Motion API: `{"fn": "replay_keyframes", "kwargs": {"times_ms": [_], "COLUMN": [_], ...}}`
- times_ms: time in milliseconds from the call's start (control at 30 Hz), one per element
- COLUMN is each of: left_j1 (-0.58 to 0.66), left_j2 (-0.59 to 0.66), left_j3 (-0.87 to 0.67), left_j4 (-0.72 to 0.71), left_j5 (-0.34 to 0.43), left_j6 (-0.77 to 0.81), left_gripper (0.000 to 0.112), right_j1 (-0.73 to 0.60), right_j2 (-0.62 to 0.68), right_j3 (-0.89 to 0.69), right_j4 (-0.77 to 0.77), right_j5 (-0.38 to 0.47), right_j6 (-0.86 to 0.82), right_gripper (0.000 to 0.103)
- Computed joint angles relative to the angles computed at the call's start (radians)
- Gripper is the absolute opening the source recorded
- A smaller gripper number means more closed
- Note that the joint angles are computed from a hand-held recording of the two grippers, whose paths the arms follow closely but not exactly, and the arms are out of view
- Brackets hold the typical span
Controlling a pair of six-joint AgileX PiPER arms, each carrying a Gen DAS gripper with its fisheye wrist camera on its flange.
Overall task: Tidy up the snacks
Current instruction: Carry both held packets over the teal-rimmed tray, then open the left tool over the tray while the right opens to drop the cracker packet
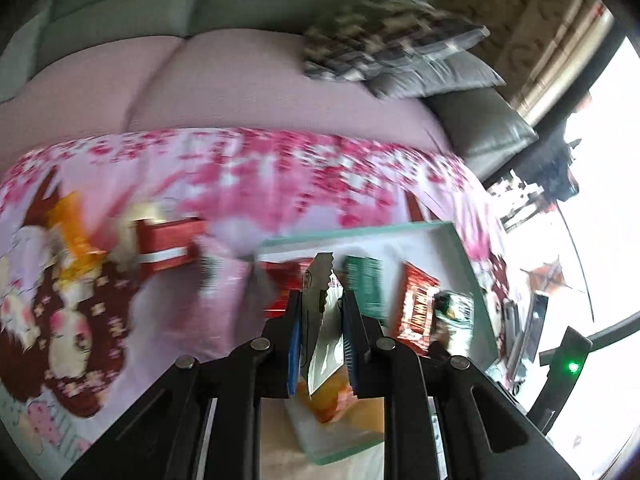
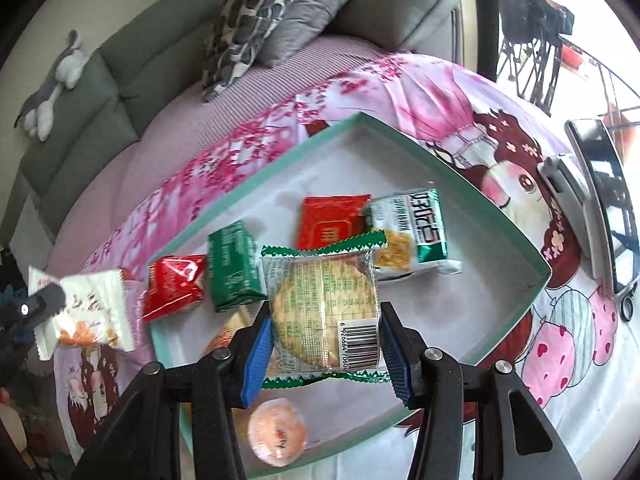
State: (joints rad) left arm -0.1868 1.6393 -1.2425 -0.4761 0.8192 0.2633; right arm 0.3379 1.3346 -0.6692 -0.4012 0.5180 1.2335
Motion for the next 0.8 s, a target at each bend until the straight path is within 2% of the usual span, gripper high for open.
{"fn": "replay_keyframes", "kwargs": {"times_ms": [200,433,533,600,700,800], "left_j1": [-0.139,-0.173,-0.161,-0.147,-0.128,-0.114], "left_j2": [0.099,0.133,0.11,0.086,0.042,0.01], "left_j3": [-0.057,-0.055,-0.031,-0.009,0.039,0.08], "left_j4": [0.012,0.082,0.101,0.1,0.148,0.237], "left_j5": [0.002,-0.007,-0.023,-0.032,-0.069,-0.118], "left_j6": [-0.03,-0.088,-0.093,-0.084,-0.109,-0.167], "left_gripper": [0.019,0.022,0.034,0.05,0.061,0.066], "right_j1": [-0.068,-0.092,-0.083,-0.075,-0.06,-0.036], "right_j2": [-0.014,-0.026,-0.03,-0.027,-0.019,-0.01], "right_j3": [0.028,0.044,0.045,0.043,0.037,0.03], "right_j4": [0.055,0.075,0.065,0.055,0.049,0.016], "right_j5": [-0.028,-0.041,-0.049,-0.053,-0.056,-0.055], "right_j6": [-0.069,-0.098,-0.094,-0.088,-0.091,-0.065], "right_gripper": [0.053,0.054,0.055,0.063,0.068,0.076]}}
